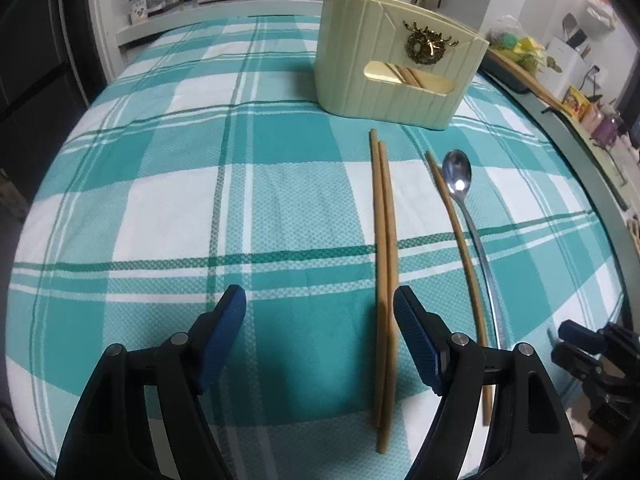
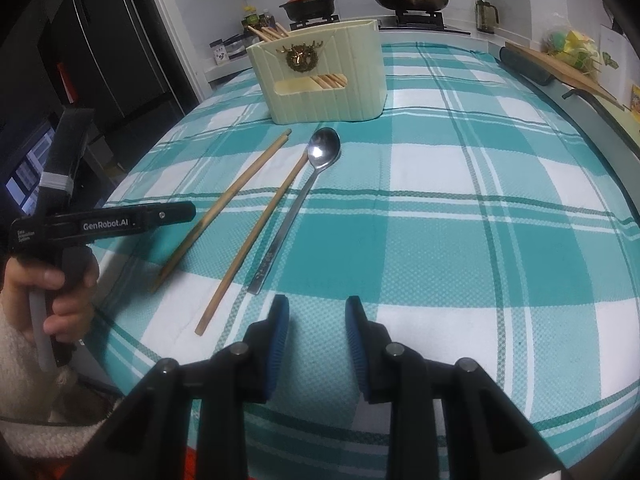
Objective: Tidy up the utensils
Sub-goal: 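Move both open tools back over the remaining chopsticks and spoon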
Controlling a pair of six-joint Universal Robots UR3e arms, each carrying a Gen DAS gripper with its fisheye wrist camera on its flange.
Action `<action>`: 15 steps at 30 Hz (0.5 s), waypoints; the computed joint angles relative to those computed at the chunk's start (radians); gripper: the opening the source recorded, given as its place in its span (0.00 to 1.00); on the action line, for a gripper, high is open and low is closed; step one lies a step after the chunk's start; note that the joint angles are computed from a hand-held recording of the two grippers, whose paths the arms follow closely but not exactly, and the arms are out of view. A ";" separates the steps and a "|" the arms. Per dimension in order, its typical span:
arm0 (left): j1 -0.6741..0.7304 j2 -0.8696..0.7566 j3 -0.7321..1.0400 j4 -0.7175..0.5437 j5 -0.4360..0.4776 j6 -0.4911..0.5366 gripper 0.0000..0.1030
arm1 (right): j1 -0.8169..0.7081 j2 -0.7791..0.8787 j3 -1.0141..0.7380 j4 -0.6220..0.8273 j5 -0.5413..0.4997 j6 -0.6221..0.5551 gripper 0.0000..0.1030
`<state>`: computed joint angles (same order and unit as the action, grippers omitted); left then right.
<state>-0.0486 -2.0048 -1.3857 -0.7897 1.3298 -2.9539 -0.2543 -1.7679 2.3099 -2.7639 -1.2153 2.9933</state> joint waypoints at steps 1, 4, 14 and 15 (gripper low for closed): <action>-0.005 -0.011 0.014 -0.002 0.006 0.008 0.75 | 0.002 0.005 -0.001 0.002 0.000 0.000 0.29; -0.025 -0.036 0.048 -0.014 0.022 0.033 0.75 | 0.000 0.007 0.005 0.004 0.006 0.001 0.29; -0.046 -0.065 0.094 -0.033 0.046 0.044 0.76 | -0.046 -0.048 0.041 0.022 0.031 -0.004 0.29; -0.049 -0.072 0.102 -0.034 0.058 0.044 0.76 | -0.048 -0.048 0.042 0.022 0.033 -0.004 0.29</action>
<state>-0.0976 -2.0769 -1.2838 -0.8237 1.3878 -2.9099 -0.3023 -1.8157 2.3522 -2.7418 -1.1823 2.9896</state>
